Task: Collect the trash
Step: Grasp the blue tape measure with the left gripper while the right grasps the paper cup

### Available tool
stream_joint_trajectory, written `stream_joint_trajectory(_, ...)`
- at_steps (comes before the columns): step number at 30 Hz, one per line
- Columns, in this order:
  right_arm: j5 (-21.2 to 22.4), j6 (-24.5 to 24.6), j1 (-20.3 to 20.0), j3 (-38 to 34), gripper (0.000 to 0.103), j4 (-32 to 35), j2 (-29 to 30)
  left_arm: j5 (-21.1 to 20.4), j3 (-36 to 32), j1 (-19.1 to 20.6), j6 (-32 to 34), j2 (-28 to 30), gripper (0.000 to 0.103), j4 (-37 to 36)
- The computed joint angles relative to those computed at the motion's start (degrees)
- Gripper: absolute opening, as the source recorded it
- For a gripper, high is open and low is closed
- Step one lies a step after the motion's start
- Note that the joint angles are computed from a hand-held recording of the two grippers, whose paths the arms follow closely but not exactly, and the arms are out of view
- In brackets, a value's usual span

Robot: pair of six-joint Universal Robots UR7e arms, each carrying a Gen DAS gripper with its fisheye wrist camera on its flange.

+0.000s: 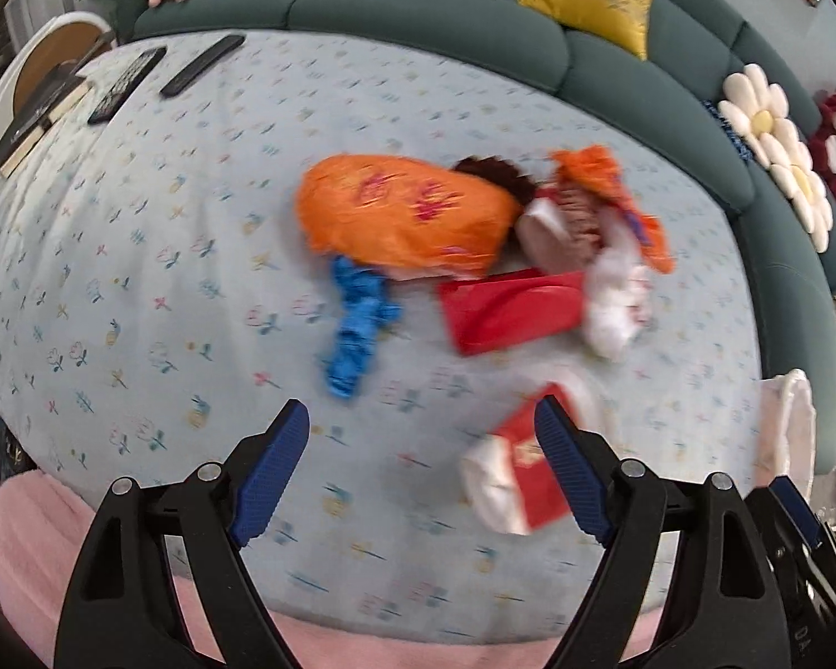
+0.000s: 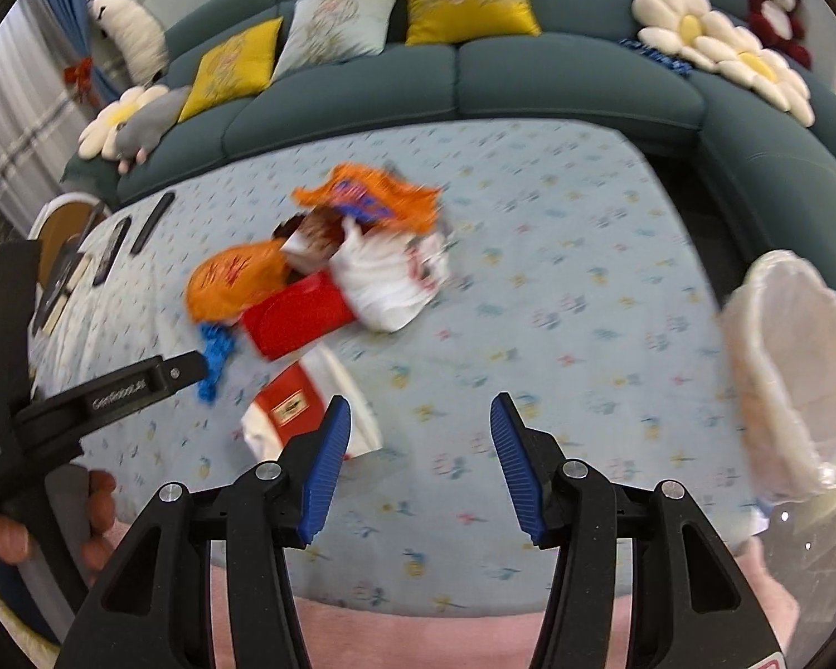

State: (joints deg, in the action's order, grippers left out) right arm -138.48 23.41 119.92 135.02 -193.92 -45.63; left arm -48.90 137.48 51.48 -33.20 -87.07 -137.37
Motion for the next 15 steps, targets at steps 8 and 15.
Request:
stream_joint_trajectory(8, 4.6, -3.2, -3.5, -4.7, 0.051, -0.7, 5.8, -1.4, -3.2, 7.7, 5.5, 4.6, 0.079, -4.1)
stream_joint_trajectory(15, 7.7, -5.6, -7.6, -8.1, 0.051, -0.6, 9.1, -5.0, -5.0, 12.5, 9.8, 8.1, 0.060, -7.5)
